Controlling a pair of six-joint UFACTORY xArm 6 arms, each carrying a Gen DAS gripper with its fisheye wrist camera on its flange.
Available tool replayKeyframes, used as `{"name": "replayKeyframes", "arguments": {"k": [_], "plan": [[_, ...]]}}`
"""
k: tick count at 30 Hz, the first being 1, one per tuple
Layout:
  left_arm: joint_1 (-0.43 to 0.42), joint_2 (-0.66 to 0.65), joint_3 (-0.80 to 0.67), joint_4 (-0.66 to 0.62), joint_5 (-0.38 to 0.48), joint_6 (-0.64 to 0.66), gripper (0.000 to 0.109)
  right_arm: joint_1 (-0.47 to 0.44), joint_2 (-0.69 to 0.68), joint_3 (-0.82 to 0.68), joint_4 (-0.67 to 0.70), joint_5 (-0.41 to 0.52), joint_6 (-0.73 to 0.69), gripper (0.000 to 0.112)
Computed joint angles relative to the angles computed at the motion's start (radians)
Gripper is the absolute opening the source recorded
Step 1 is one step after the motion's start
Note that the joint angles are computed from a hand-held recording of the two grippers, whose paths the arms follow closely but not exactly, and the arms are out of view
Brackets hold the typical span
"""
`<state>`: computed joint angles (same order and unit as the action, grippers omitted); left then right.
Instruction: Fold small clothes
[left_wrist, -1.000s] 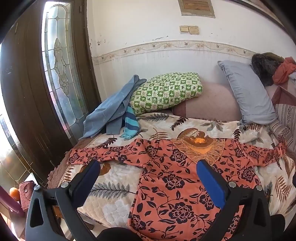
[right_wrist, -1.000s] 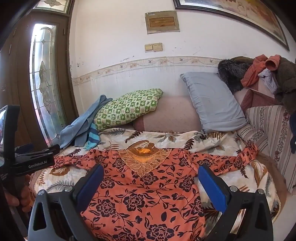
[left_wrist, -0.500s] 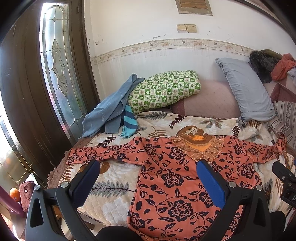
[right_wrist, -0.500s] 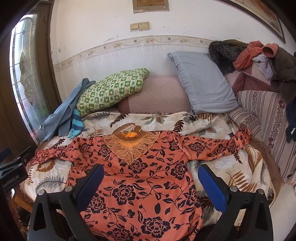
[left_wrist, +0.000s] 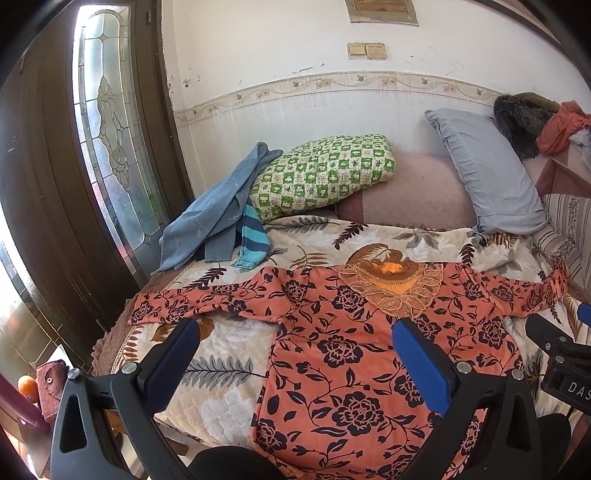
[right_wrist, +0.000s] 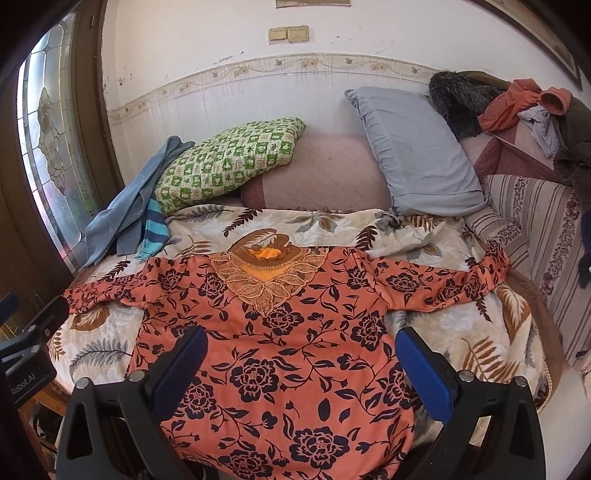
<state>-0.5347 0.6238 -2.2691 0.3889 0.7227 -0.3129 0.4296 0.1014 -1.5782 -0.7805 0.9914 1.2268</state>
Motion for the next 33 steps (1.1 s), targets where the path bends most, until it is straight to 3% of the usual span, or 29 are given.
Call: {"name": "replayKeyframes", "arguments": {"k": [33], "plan": [[-0.001,0.009,-0.006,-0.005,0.003,0.018,0.103,-0.008,0.014,-0.006,0.036,-0.014,-0.047,0.102]]}}
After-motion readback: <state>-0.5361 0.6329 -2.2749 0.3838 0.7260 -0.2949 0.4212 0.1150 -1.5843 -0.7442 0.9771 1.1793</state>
